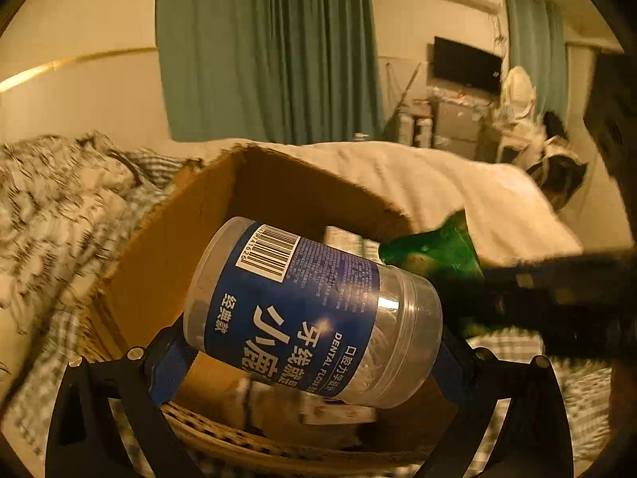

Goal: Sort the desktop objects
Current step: 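Carry the floss jar and green snack bag over the cardboard box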

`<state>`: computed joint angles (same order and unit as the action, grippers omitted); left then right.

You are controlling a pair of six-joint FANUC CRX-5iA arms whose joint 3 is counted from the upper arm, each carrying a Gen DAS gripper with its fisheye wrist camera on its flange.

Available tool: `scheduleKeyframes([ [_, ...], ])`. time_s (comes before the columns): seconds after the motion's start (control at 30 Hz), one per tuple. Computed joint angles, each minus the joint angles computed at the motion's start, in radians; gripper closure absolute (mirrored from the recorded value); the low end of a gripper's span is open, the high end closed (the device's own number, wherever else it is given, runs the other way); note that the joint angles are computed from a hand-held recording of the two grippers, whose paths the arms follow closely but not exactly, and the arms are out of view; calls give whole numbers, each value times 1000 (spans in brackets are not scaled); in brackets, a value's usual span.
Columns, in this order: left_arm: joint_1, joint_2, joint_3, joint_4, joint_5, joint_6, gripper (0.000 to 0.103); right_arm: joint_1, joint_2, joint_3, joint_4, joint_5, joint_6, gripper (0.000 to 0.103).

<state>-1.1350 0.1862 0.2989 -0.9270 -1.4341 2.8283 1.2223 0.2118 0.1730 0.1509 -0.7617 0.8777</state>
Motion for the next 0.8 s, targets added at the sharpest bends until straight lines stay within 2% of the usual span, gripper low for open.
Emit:
scheduleKeyframes([
  [0.03,2,-2,-4,-3,-1,-11,0,-4,13,7,17,16,-33,63],
  [0.07,1,0,-5,-12,-1,-21,0,-10,10,1,12,32,-50,53],
  [0.1,-5,9,4,-23,-15,-34,0,-15,8,-1,2,47,-68,28],
  [0.13,-9,20,17,-27,-30,-44,0,-24,3,-9,-10,74,-85,20],
  [0.2,-4,17,15,-14,-19,-52,0,-32,-20,-32,-17,109,-112,20],
  [0.3,-12,8,11,-8,-11,-31,0,-26,-65,-91,75,106,-202,20],
  [0.5,-64,-12,20,8,27,19,0,-21,-228,-250,199,10,-297,20],
  [0.6,-94,17,64,28,37,33,0,-8,-328,-354,283,-53,-352,20],
  [0.8,-126,118,151,106,103,23,0,-11,-505,-570,399,-36,-493,20],
])
